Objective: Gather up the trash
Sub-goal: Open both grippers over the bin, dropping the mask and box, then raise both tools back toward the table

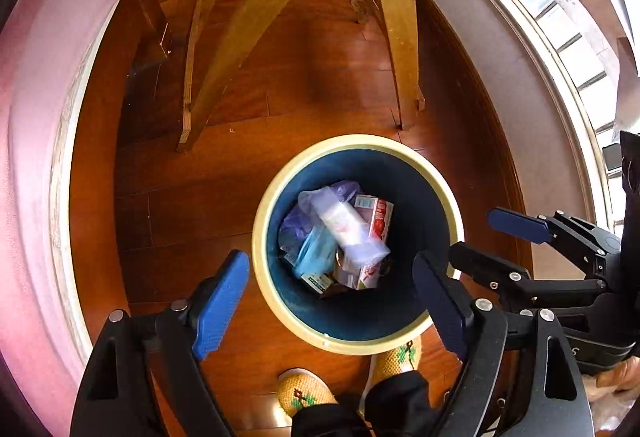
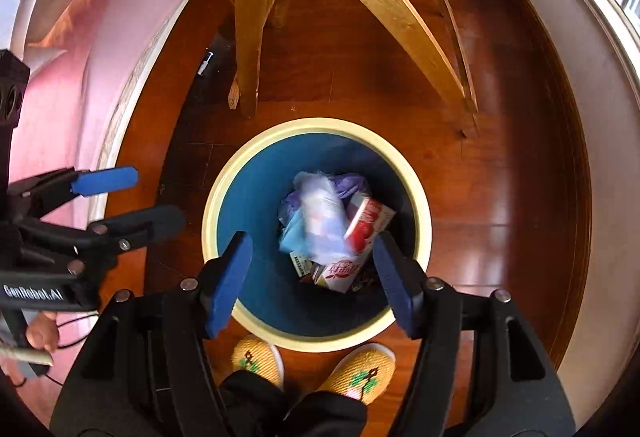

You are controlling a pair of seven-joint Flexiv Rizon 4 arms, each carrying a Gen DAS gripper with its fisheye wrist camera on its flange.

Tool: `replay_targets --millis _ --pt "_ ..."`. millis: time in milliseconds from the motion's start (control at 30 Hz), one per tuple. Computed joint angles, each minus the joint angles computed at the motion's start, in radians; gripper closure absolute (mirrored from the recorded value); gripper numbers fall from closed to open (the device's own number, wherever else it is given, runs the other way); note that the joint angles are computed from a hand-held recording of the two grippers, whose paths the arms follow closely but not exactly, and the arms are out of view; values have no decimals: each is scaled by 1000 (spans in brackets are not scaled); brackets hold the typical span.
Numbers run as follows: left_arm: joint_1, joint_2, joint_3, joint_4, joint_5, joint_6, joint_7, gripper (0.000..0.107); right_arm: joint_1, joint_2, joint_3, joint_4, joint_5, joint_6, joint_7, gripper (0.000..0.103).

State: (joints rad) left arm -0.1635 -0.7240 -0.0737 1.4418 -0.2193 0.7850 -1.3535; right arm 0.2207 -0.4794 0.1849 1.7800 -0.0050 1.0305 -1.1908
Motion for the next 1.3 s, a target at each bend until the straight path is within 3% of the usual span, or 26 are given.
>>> replay_targets --millis 333,600,1000,1300 --pt "9 38 14 34 28 18 42 20 16 37 -18 45 -31 19 48 42" --pt "12 115 17 31 25 -47 29 19 10 114 -6 28 -14 -68 70 41" --pt "14 258 19 -100 32 -279 -1 17 31 290 -13 -78 13 -291 152 41" --pt "9 282 13 -365 32 -474 -91 17 40 353 -34 -292 7 -501 146 41"
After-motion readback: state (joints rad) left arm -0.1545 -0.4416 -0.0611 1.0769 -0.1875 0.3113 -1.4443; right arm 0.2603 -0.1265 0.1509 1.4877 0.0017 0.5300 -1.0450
